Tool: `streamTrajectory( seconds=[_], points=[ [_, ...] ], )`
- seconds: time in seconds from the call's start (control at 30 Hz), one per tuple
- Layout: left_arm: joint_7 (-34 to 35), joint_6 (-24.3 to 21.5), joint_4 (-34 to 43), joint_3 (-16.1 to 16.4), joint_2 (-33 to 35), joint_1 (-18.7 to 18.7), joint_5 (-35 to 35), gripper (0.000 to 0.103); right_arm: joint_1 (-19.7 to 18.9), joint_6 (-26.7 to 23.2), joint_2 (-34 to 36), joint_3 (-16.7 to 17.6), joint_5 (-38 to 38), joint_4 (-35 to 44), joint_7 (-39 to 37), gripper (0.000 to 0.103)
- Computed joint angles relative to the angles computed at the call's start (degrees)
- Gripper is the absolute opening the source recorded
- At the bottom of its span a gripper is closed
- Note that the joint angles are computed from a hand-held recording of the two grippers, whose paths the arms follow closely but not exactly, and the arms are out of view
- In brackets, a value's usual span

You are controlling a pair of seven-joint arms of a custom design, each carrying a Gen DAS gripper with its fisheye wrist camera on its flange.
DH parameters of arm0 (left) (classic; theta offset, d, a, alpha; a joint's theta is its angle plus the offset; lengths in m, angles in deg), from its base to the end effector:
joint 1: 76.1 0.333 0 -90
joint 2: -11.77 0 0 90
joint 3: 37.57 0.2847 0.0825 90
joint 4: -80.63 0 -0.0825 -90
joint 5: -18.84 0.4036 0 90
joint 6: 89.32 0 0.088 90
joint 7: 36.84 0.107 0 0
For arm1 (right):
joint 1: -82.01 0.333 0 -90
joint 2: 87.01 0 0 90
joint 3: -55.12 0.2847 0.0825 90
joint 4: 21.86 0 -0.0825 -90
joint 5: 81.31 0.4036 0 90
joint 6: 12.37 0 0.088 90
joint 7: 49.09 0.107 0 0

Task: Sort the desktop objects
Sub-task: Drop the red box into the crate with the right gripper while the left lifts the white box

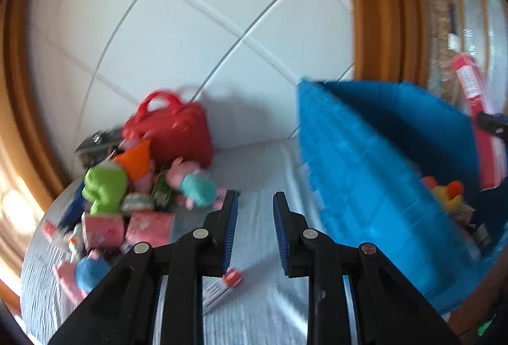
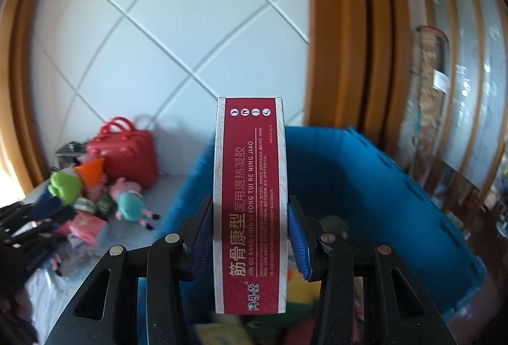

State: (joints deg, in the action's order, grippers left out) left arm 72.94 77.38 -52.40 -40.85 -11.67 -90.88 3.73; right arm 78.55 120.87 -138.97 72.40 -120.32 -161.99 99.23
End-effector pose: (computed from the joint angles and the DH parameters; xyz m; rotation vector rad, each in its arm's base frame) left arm 0.4863 -0.1453 0.5832 -1.2506 1.9801 -1.0304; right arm 0.3611 0.1110 0.6449 -1.1792 1.9969 -1.2942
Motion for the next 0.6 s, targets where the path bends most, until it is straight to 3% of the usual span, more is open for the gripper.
streamTrajectory(
  seconds=[0.13, 0.27, 0.3, 0.33, 0.37, 0.43, 0.6],
  points=[
    [-7.66, -6.92, 1.07, -1.57, 3.75, 7.85, 5.00, 0.023, -0.31, -2.62, -1.26, -2.05, 1.20, -2.60, -0.70, 0.044],
    [-12.40, -13.90, 3.22, -0.99, 8.44, 11.78, 6.95, 0.023, -0.89, -4.33, -1.13, -3.29, 2.31, -4.25, -0.55, 0.044],
    [-13.25, -15.39, 3.67, -1.09, 9.39, 12.48, 7.66, 0.026, -0.95, -4.85, -0.87, -3.45, 2.71, -4.22, -0.46, 0.044],
    [-13.75, -16.41, 3.99, -1.17, 10.42, 13.03, 8.32, 0.036, -0.91, -4.71, -1.04, -3.55, 2.83, -4.26, -0.17, 0.044],
    [-13.24, -16.49, 3.82, -1.04, 11.14, 13.08, 8.03, 0.050, -1.44, -4.95, -1.27, -2.91, 2.11, -4.09, 0.26, 0.047],
    [-12.55, -16.27, 3.69, -1.31, 12.45, 13.21, 8.26, 0.063, -2.36, -7.91, -0.88, -1.11, 1.08, -2.81, 1.13, 0.085],
    [-8.99, -17.14, 6.51, -2.18, 17.89, 12.82, 8.84, 0.064, -0.48, -10.14, -2.05, -0.70, 0.19, -2.62, 1.92, 0.096]
  ],
)
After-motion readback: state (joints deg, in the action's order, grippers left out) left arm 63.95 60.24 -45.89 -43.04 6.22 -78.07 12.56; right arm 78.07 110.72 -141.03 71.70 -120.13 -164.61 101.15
